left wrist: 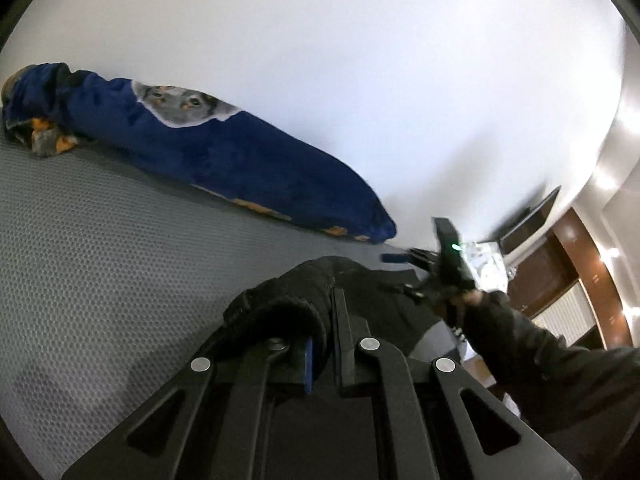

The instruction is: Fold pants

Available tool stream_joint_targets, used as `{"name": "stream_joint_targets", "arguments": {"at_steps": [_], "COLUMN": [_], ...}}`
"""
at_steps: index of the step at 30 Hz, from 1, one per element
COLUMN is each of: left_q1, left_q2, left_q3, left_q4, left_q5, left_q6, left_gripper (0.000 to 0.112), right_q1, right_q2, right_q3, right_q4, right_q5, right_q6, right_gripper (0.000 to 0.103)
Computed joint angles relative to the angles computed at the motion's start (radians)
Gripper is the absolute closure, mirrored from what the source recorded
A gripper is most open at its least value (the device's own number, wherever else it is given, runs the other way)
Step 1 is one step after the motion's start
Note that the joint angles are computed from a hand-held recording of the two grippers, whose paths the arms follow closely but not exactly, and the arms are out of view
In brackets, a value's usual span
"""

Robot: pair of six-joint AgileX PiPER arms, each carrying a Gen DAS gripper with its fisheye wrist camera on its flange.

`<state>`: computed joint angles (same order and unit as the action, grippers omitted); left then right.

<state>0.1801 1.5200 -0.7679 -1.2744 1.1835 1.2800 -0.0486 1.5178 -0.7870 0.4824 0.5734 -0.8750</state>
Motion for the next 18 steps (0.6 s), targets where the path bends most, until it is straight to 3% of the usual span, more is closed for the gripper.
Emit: {"name": "stream_joint_targets", "arguments": {"at_steps": [4,6,11,13,15,18], "left_q1": [0.024,0.027,-0.001,-0.029,-0.037,-0.040], "left_q2": [-0.036,-0.041,-0.036,-0.020,-0.008,0.007], "left_q3": [0.007,0.009,0.004,-0.008,-0.016,-0.023], "left_q4": [0.030,0.030,0.028,0.024,0.022,0.018], "left_q5": [0.016,0.021,-0.020,-0.053,-0.064,-0.076], "left_q6": [-0.013,-0.018,-0.033,-0.044,-0.048,-0.045], "left_gripper": [0.105,0.105,0.105,0.105,0.105,0.105], "right_q1": [0.010,0.012,-0.001,-0.014,-0.018,-0.023], "right_q2": [0.131,0.192,0.296,0.319,0.319,0.287], "right_q3": [-0.111,-0.159,-0.245,-0.271,-0.269,-0.237], "right_q4": [-0.059,-0.075,-0.063,-0.040,-0.034,-0.035], "right_q5": [0.080,0.117,0.156,0.183,0.193,0.171], "right_q6": [-0.069,-0.089,-0.134,-0.159,-0.164,-0.159], "right_gripper": [0.019,0.031,0.040,0.050,0.071,0.088]}}
